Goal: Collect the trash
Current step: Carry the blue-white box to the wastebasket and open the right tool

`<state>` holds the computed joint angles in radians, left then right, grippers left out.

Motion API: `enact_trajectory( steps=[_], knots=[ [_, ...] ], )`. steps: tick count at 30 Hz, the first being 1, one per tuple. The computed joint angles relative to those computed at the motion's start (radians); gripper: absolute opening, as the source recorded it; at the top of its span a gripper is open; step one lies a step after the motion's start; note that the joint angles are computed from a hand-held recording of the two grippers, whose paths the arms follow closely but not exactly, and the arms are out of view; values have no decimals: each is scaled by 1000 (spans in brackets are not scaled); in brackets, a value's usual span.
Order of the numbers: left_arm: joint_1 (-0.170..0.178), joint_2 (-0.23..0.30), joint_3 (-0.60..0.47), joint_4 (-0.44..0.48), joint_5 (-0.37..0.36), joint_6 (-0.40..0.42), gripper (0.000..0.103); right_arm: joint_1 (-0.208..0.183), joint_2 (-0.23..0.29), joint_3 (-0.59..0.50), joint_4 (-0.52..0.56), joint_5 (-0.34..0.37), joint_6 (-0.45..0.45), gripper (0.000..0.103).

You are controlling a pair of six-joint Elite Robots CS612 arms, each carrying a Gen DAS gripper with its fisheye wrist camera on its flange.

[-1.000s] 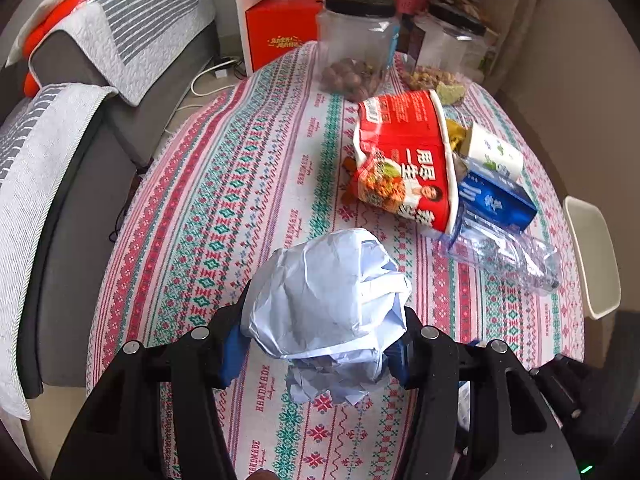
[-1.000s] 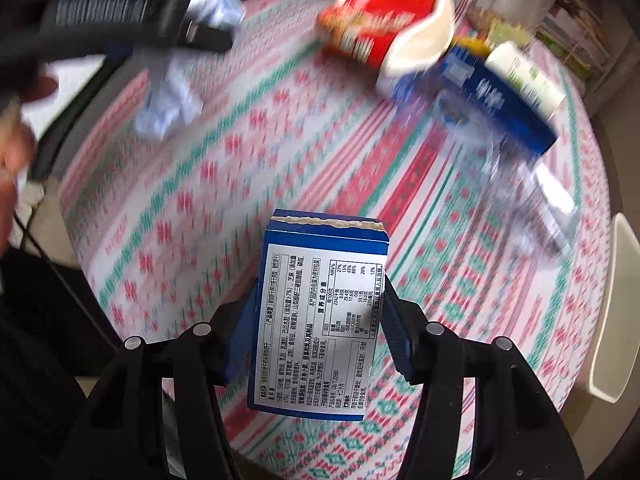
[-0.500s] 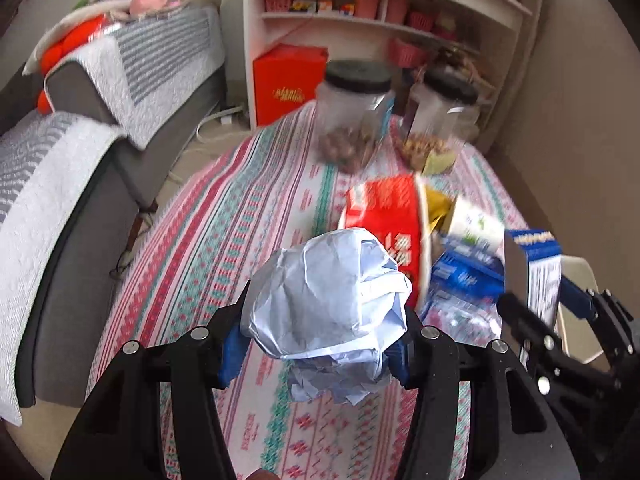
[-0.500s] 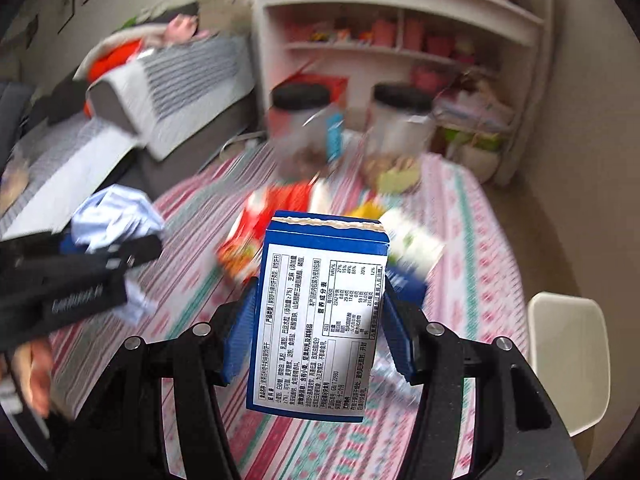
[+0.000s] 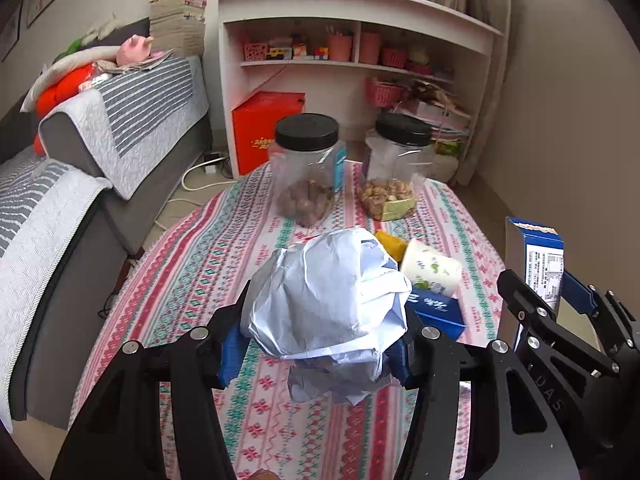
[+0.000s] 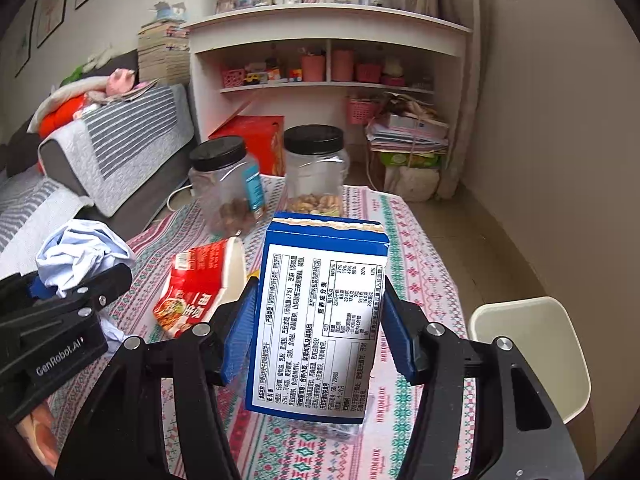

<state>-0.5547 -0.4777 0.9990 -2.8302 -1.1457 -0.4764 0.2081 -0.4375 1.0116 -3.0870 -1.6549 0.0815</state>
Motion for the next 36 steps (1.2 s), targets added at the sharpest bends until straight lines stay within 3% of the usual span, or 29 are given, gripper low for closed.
enact_trajectory(
  steps=[20,36],
  knots=[
    [-42,52,-109,9,-27,46,56,-48,-48,90,-68,-69,68,55],
    [-72,90,-182,45,-64,93,56,-97,-82,152,-93,-190,162,55]
  ],
)
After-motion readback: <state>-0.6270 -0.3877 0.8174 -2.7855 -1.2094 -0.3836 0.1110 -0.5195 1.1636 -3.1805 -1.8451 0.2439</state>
